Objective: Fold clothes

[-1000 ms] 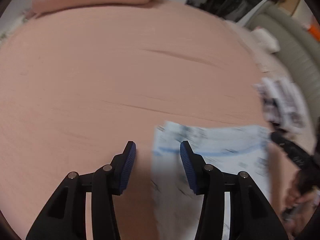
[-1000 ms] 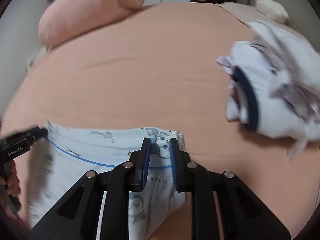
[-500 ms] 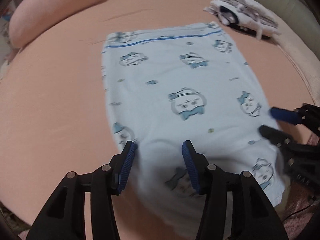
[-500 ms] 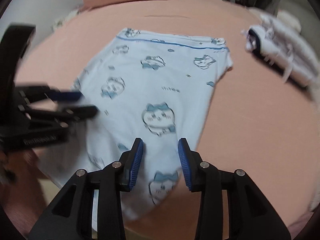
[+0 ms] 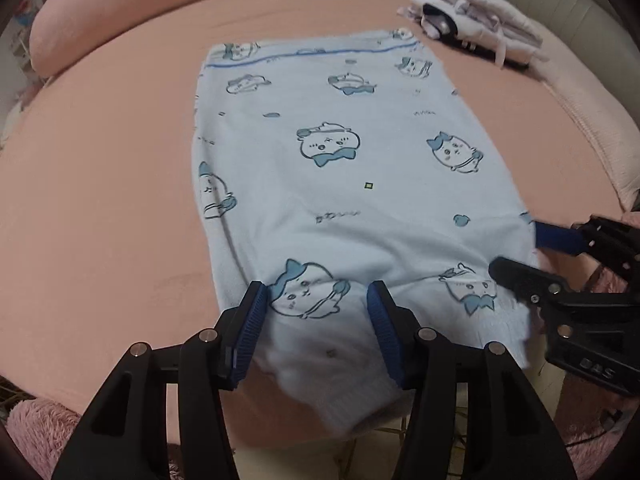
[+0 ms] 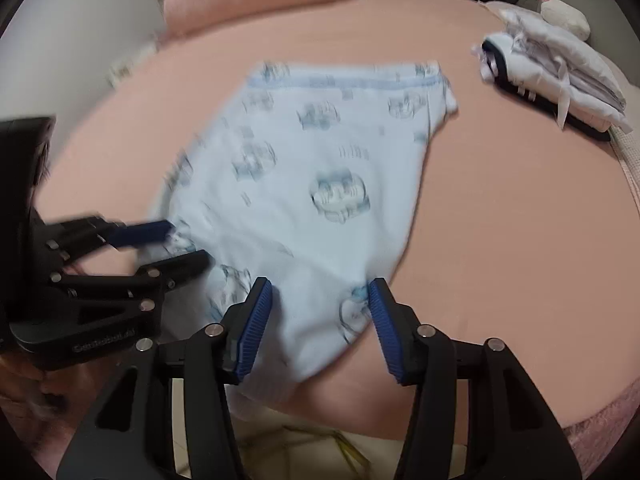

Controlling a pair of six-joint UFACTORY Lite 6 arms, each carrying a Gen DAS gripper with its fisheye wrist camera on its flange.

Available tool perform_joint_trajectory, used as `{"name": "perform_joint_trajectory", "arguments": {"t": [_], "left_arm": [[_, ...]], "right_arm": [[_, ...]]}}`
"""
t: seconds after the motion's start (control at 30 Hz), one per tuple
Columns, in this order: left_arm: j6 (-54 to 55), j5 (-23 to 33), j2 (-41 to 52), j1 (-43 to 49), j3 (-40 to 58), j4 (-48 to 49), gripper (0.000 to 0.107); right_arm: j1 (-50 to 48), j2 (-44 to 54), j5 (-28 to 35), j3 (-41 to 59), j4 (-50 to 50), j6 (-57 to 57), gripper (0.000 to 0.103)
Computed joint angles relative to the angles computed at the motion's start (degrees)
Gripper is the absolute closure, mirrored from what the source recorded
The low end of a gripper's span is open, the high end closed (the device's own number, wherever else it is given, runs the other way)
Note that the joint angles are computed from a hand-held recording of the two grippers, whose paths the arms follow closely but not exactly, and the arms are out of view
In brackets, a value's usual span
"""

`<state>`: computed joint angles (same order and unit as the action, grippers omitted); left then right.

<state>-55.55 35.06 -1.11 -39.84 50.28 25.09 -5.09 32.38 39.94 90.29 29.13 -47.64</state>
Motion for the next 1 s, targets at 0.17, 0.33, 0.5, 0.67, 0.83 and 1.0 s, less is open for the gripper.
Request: {"name": "perform_joint_trajectory", "arguments": {"t": [0.17, 0.33, 0.5, 0.67, 0.83, 1.0], "left_arm": [[-3.7, 3.1, -9.7, 0.5, -7.0, -0.7, 0.046], [4.7, -6.1, -17.1, 8.4, -12.1, -15.0, 0.047], [0.5, 0.3, -14.4, 5.6, -11.0, -11.1, 0.044], [-0.2, 4.1, -21.7, 5.1, -14.9, -12.1, 0.041], [4.8, -1.2, -26.0, 7.8, -17.5, -20.3, 0.045], [-0.1, 1.6, -21.4, 4.7, -15.1, -16.5, 0.045]], "right_arm": [[-5.9, -5.6, 1.7, -6.5, 1.8, -5.0, 0.052], [-7.3, -8.0, 4.7, -6.0, 7.4, -8.6, 0.052], [-3.0, -7.4, 2.8, -7.3, 3.3, -7.0, 0.052], [-4.3, -8.1, 3.1, -8.1, -1.8, -4.2, 0.044], [-7.9, -7.1, 8.3, -5.4, 4.3, -6.1, 0.044], [-7.2, -4.3, 7.3, -3.9, 0.6, -4.3, 0.045]]}}
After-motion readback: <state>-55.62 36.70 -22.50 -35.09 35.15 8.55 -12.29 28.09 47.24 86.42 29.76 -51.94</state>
